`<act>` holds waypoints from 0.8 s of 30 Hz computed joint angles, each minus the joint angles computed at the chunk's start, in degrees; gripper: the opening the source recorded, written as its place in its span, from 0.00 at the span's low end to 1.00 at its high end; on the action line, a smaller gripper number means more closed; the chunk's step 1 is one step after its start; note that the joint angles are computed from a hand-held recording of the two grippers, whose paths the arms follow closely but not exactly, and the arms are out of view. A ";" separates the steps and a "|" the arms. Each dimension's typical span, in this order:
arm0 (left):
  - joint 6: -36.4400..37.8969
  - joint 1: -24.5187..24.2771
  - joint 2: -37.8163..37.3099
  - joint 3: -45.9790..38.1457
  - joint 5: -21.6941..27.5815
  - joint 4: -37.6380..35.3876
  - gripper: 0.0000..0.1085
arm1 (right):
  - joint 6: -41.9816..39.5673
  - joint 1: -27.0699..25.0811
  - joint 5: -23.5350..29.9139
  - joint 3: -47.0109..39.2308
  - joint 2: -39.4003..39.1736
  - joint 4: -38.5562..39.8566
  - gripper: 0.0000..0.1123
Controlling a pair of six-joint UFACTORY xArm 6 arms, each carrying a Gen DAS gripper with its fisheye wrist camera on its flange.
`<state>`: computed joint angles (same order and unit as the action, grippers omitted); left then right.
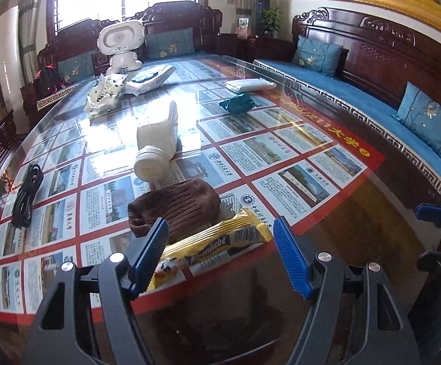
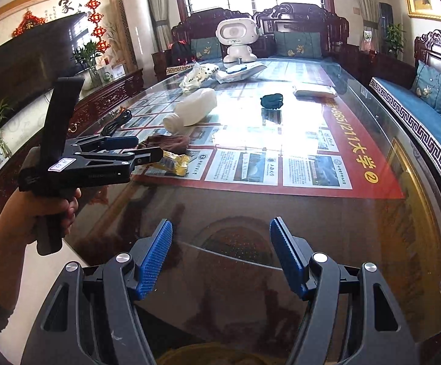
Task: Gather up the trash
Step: 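Return to the table and grasp the yellow snack wrapper with the left tool, then grasp the brown knit sock with the right tool while the left tool holds the wrapper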
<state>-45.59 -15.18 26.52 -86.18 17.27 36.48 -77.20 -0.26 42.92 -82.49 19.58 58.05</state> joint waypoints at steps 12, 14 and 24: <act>21.45 -0.42 2.87 -1.26 2.63 -23.45 0.55 | 2.14 0.00 1.37 -2.66 2.53 -1.98 0.59; 21.67 -0.50 2.58 -0.83 2.26 -24.56 0.50 | 2.11 0.08 1.49 -2.57 2.40 -2.08 0.59; 28.96 -1.63 1.17 2.29 -2.17 -36.51 0.16 | 1.53 0.65 0.60 -0.83 1.30 -2.34 0.59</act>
